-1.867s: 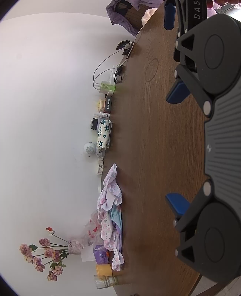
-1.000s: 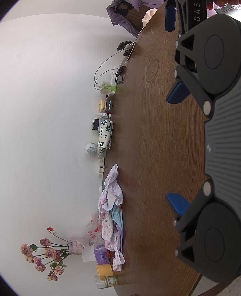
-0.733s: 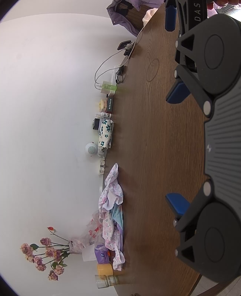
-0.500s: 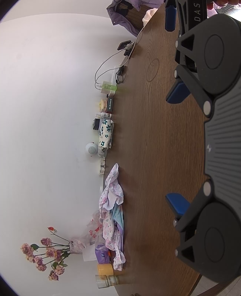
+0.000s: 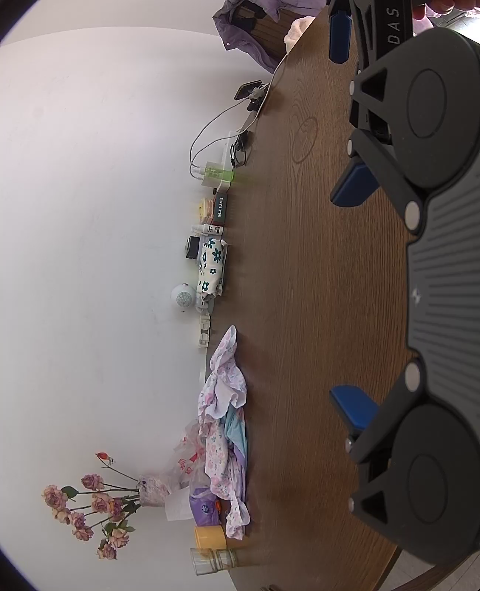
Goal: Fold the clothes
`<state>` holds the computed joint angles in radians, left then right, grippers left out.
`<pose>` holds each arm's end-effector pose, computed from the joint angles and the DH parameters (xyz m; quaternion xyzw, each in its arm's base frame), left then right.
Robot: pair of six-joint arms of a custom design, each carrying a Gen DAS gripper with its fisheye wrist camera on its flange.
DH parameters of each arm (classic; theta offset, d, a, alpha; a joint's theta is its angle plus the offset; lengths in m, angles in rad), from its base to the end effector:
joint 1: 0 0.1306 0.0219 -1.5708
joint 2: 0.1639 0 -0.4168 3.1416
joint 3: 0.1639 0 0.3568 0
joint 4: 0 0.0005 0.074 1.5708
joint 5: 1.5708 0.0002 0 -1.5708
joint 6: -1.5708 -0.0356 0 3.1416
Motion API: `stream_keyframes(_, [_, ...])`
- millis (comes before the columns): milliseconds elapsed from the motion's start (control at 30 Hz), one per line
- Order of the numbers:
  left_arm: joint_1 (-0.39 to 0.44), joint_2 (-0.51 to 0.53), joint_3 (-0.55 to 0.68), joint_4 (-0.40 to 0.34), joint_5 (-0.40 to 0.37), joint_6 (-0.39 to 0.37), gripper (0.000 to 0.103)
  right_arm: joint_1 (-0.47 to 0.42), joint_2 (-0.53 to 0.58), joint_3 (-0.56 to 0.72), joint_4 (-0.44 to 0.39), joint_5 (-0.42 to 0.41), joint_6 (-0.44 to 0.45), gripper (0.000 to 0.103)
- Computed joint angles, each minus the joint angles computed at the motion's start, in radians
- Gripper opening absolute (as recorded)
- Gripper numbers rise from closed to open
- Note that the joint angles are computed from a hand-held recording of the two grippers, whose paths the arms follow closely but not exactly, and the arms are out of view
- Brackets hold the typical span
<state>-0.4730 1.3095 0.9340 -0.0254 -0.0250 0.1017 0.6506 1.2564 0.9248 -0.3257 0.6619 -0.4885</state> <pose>0.3688 -0.1883 0.3716 0.1471 0.8206 -0.1465 0.5324 0.3139 0.2108 0.3640 0.0741 0.8576 -0.0207 0.5085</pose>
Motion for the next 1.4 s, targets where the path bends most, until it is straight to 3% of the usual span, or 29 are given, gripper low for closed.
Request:
stream_keyframes(1067, [0.027, 0.021, 0.022, 0.011, 0.008, -0.004, 0.103, -0.024, 0.023, 0.035, 0.015, -0.034, 0.04, 0.103])
stream_keyframes(1400, [0.06, 0.076, 0.107, -0.021, 0.007, -0.037, 0.103, -0.072, 0.08, 0.117, 0.011, -0.137, 0.169, 0.103])
